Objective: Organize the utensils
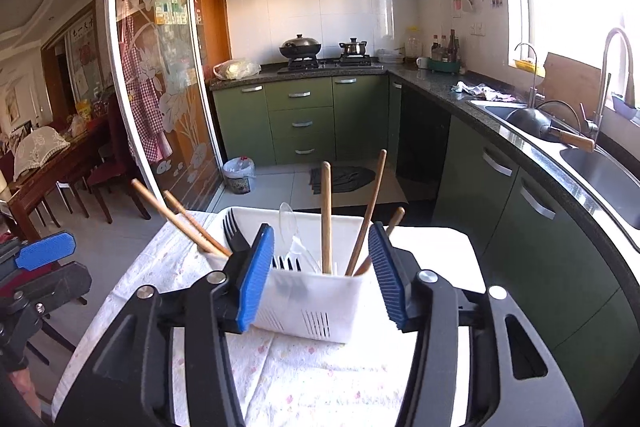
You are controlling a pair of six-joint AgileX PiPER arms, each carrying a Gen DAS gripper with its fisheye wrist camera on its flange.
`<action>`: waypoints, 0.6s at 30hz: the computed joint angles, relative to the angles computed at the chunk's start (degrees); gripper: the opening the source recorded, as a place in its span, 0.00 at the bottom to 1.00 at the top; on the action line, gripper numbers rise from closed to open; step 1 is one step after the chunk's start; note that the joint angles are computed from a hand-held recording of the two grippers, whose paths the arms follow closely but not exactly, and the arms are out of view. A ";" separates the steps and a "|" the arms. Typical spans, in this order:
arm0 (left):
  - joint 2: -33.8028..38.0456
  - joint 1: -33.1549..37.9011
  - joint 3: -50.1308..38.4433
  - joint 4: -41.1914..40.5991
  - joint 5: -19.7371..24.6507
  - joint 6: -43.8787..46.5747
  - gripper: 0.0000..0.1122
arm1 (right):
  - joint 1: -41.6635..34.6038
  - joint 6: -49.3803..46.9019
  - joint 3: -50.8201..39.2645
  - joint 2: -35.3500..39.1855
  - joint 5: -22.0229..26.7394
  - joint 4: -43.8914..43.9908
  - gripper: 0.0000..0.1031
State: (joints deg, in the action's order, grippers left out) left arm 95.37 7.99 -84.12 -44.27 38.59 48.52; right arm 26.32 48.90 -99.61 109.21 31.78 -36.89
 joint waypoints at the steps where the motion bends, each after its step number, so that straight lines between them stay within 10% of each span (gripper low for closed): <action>1: -1.33 1.05 2.65 -2.10 -0.78 2.69 0.57 | 1.10 5.05 4.82 -2.79 -1.30 -4.47 0.56; 9: -12.71 10.74 21.71 -16.67 0.80 20.74 0.78 | 13.79 45.34 39.79 -23.22 0.42 -34.98 0.77; 18: -25.54 23.35 36.50 -25.75 12.42 36.82 0.85 | 40.10 61.99 58.68 -38.30 25.10 -35.63 0.95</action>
State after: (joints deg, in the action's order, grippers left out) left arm 69.83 31.34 -47.62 -70.02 51.01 85.34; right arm 66.42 110.89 -40.93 70.91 56.88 -72.52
